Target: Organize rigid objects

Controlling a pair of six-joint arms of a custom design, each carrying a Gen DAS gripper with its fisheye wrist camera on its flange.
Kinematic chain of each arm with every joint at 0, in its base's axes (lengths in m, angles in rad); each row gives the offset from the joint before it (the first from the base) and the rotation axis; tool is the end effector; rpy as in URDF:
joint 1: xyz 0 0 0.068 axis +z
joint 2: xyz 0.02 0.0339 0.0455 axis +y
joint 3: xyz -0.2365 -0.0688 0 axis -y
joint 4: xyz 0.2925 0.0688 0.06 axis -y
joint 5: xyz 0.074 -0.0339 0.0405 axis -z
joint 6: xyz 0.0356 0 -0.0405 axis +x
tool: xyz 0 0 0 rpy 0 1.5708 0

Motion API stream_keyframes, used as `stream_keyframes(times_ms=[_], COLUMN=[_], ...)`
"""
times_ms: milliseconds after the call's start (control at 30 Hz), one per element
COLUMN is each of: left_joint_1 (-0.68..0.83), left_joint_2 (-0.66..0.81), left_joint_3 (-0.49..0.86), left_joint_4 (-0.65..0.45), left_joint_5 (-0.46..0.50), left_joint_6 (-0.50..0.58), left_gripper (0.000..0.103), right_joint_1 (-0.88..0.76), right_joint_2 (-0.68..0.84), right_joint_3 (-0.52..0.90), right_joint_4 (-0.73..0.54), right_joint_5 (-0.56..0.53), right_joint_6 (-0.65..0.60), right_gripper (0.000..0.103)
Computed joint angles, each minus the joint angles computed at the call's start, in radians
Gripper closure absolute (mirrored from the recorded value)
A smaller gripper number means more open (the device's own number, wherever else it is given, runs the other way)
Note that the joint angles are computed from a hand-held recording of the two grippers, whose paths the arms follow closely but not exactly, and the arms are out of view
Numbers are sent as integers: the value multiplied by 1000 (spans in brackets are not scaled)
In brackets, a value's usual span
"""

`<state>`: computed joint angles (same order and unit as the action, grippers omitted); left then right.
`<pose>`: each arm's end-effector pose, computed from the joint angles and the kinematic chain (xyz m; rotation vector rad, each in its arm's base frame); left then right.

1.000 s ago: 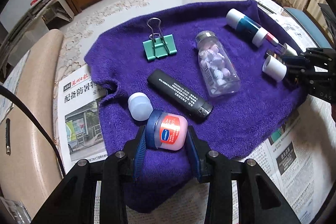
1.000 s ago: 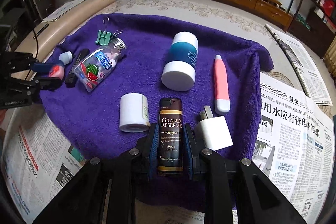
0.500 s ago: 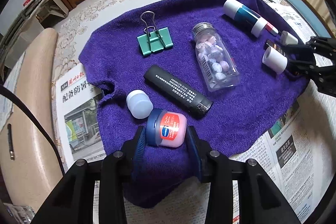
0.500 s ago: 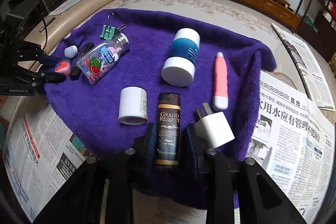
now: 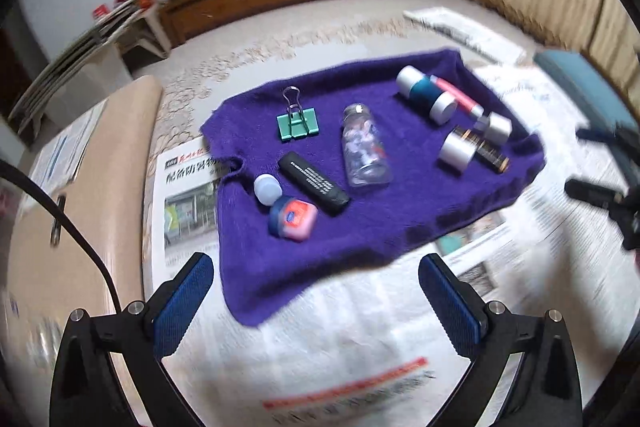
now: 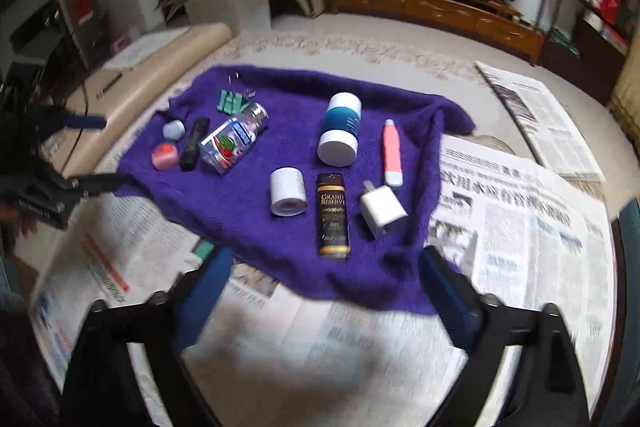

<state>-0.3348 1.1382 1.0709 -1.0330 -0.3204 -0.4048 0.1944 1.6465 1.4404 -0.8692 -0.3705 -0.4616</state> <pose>0.2545 -0.0767 0.2723 -0.1906 2.5812 0.1656 0.3776 0.0875 0.2539 -0.9460 2.4008 0.3919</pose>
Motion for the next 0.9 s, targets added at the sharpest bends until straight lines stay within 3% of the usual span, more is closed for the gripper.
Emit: stream_keyframes(times_ms=[167, 400, 600, 900], left_joint_1=[-136, -340, -426, -605], left_joint_2=[-88, -92, -220, -202], left_joint_3=[-11, 29, -42, -44], left_joint_4=[-60, -264, -273, -491], left_joint_5=[-109, -263, -241, -332], left_joint_6=[-190, -523, -665, -945], left_gripper=[0, 0, 0, 0], right_joint_1=[-3, 2, 22, 61], right_joint_2=[-177, -372, -529, -673], right_joint_3=[-129, -239, -305, -324], right_joint_4=[-1, -52, -103, -197], right_joint_5=[45, 45, 68, 121], right_joint_6=[104, 211, 288, 364], right_gripper=[0, 0, 0, 0])
